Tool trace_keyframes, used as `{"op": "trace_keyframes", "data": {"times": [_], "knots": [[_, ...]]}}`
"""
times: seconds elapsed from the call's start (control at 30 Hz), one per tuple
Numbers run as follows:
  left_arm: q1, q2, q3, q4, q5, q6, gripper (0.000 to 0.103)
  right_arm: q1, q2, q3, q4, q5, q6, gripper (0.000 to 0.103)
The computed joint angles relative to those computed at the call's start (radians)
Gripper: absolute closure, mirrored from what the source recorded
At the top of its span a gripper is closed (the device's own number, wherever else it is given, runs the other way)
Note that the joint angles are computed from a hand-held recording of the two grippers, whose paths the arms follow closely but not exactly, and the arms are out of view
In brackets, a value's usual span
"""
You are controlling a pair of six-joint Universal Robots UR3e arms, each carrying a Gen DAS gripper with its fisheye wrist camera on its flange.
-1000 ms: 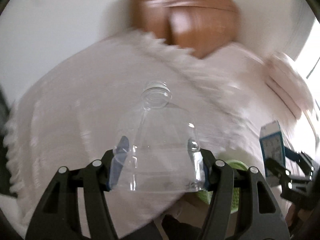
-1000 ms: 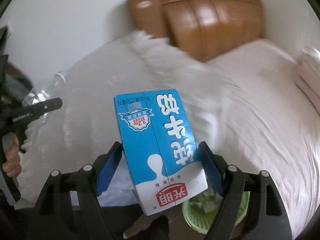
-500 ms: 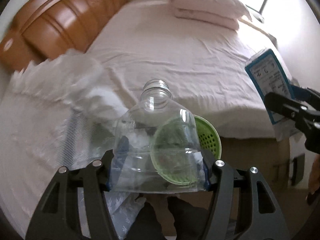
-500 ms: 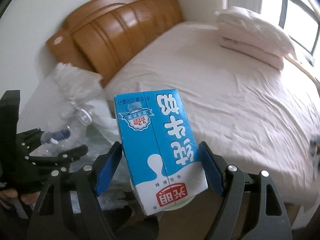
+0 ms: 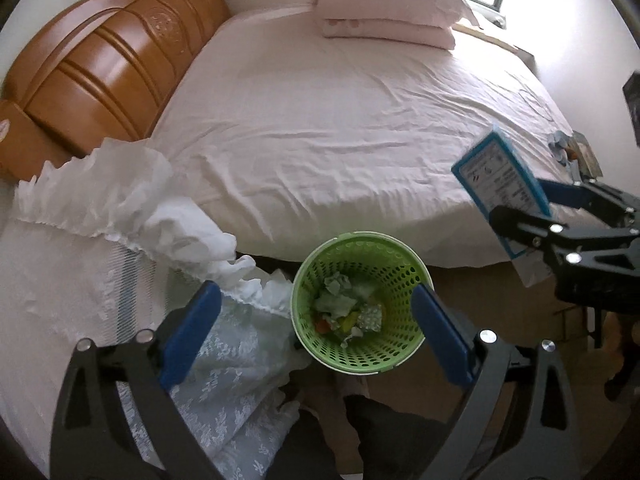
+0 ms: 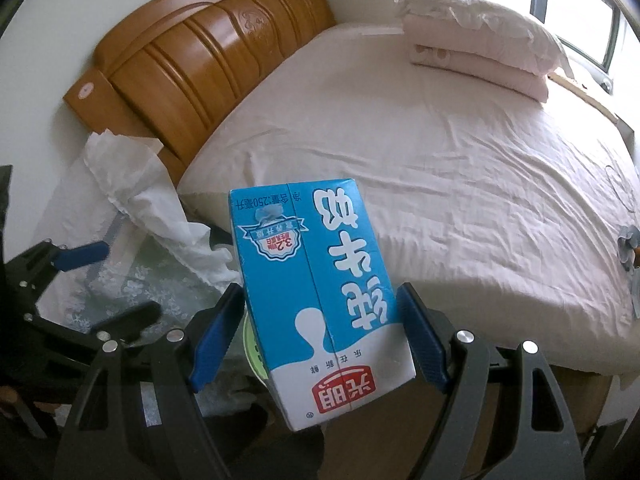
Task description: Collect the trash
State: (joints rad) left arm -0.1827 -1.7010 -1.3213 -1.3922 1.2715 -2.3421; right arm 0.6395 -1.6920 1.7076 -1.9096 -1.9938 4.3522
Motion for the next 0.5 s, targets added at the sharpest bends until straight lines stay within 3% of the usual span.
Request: {"op": "trace_keyframes", "data": {"times": [0.27,0.3,0.37,0.5], "knots": [[0.05,0.004,0.038,-0.04,-0.022,-0.038,0.011,-0.036,0.069,-0.006,-0.063,0.087,-0.076,0.023],[0.056,0.004,0.04,-0.042,-0.024,-0.04,0.011,-0.043,0.084,-0.013,-0.061,0.111,-0.094,0.02],[0.065,0.003,0.045,-0.048,-0.027,-0.045,0.011,-0.041,0.128,-0.065,0.0,0.108,-0.094,0.004],[0.078,0.006,0.049,-0.053,-0.027,-0.046,0.011,-0.067,0.137,-0.064,0.011,0.154,-0.111,0.002]]}}
